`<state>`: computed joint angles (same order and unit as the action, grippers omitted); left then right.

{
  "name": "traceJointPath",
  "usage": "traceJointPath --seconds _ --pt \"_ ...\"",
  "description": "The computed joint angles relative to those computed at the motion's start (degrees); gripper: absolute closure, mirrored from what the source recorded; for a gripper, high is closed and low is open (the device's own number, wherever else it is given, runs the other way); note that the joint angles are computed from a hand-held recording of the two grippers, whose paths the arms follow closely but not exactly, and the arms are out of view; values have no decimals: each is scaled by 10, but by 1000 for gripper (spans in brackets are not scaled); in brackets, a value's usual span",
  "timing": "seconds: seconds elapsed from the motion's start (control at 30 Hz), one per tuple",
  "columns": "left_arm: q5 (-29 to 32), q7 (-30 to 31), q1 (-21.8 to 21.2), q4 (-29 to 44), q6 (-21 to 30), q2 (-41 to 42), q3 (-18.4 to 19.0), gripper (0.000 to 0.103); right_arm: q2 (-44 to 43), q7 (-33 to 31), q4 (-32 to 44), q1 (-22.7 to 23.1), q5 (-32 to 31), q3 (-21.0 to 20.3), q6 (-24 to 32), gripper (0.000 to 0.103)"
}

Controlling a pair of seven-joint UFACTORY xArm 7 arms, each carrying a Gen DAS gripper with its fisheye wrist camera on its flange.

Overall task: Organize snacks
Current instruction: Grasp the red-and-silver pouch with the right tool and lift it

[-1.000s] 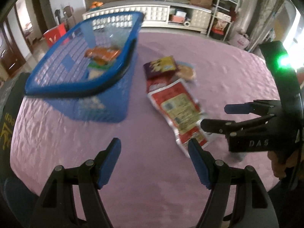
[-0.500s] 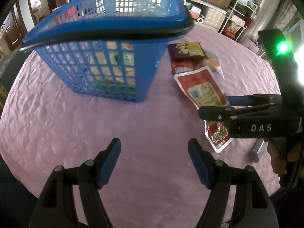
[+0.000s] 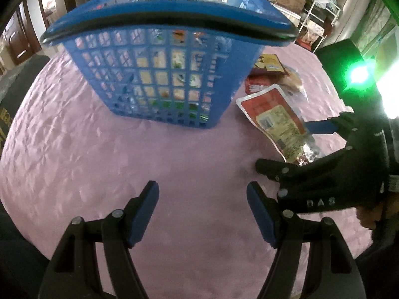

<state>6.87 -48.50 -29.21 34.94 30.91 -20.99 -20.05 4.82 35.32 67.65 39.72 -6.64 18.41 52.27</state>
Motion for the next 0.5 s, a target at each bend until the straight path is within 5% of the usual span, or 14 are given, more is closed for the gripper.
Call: traceJointPath --seconds 0.13,0.2,0.3,0.5 --pt "-13 12 -5 -16 11 -24 10 32 -7 37 -12 3 -21 -1 -23 8" --pt "-19 15 -5 -22 9 -30 11 32 -18 37 -22 3 -35 0 -37 23" --pt "-30 22 -9 -30 8 -43 14 32 -29 40 -32 0 -34 2 -45 31" --pt "-36 28 -9 -35 15 -54 8 32 -56 68 -65 -7 -49 10 -59 37"
